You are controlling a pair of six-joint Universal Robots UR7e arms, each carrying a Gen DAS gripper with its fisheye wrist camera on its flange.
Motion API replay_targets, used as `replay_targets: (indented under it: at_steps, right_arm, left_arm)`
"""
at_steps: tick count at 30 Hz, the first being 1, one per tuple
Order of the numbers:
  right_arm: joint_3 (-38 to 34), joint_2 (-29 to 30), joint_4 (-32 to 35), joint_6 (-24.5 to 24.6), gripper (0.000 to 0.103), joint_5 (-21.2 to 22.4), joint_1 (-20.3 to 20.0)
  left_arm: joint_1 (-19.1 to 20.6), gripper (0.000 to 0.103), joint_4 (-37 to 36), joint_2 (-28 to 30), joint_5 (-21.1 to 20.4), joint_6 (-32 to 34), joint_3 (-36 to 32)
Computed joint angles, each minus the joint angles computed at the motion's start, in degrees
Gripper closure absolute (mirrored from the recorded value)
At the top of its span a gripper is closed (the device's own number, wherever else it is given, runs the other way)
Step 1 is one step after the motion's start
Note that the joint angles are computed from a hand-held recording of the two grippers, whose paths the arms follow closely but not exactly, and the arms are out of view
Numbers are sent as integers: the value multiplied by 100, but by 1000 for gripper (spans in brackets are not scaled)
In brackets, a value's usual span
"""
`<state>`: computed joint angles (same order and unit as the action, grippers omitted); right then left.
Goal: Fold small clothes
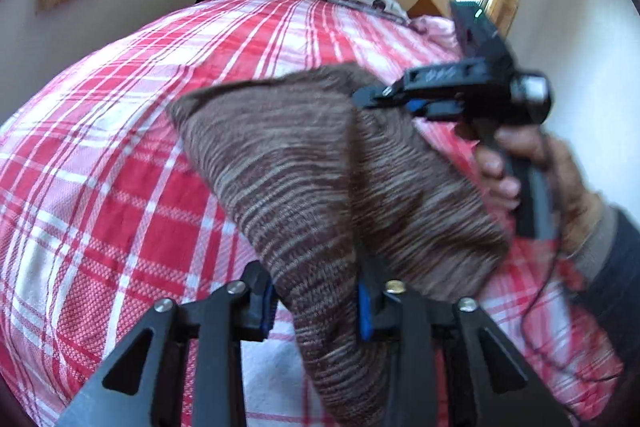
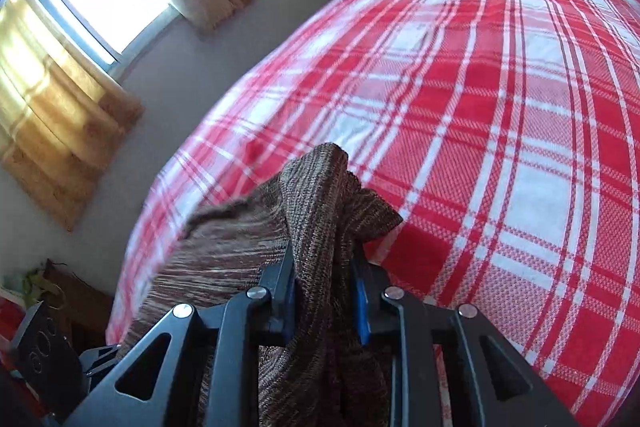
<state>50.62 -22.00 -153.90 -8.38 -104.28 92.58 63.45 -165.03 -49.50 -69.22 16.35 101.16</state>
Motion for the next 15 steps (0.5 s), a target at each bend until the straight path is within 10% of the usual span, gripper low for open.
replay_targets:
  at_steps: [4,10,15]
  right_arm:
    - [781,-437,-444,-55,39,-448,23]
    - [2977,-1626,-1695,-586,39,-60,112]
    - [3520,-1697,-1518,-778,39,-162,324]
  left_arm:
    - [-45,49,-286,-86,107,226,131]
    - [-68,18,-1120,-315,309,734,221]
    - [105,16,-901,325,670,802,-764]
